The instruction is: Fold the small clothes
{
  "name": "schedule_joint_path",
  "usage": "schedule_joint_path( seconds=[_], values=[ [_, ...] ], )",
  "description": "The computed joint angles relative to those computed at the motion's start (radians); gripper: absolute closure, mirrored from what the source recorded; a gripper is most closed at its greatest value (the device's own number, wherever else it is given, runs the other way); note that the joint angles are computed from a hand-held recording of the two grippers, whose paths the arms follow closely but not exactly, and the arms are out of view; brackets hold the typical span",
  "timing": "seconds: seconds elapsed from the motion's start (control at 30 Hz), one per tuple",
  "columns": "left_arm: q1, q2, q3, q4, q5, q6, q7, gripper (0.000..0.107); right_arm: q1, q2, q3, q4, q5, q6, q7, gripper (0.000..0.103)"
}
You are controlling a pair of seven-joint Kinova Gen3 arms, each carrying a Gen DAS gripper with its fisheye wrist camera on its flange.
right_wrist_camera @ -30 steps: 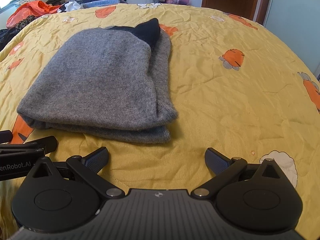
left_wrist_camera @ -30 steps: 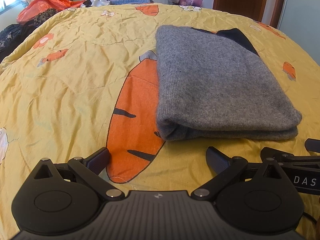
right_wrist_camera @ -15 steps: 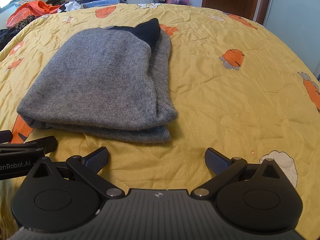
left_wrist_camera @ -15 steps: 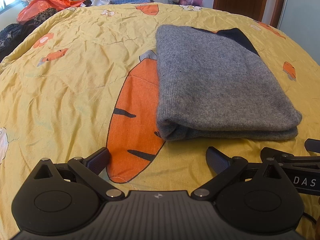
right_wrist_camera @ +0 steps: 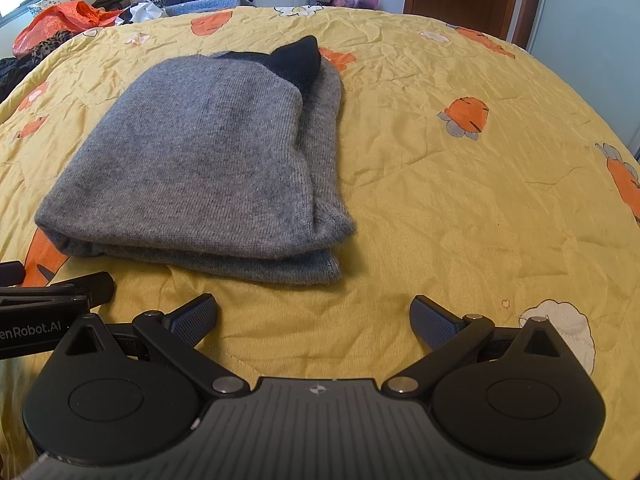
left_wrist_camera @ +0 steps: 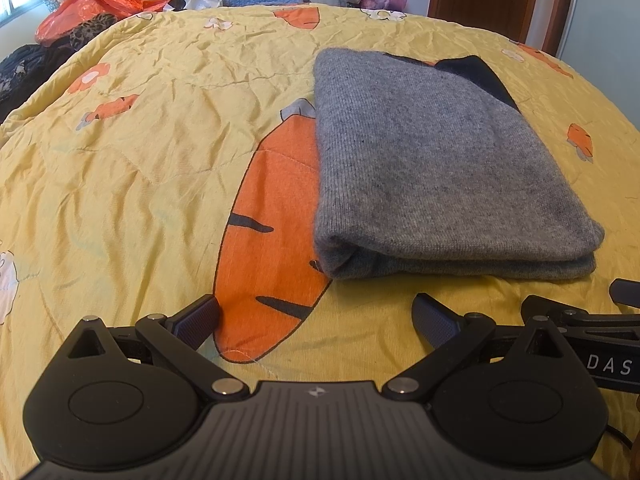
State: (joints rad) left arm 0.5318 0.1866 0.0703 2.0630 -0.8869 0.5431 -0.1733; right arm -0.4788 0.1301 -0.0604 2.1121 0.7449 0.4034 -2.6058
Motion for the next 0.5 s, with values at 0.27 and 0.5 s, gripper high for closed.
schedule_joint_path(
  seconds=[0.27,0.5],
  values=[
    [0.0,-0.002,0.001,0.003,-0.002,0.0,0.003,0.004,0.0,0.001,0.0,0.0,0.001,0.001,-0.001,0.0],
    [-0.002,-0.001,0.002,0.0,0.004,0.0,-0.003,0.004,0.002,0.0,-0.002,-0.002,-0.007,0.003,0.007,0.0]
  ],
)
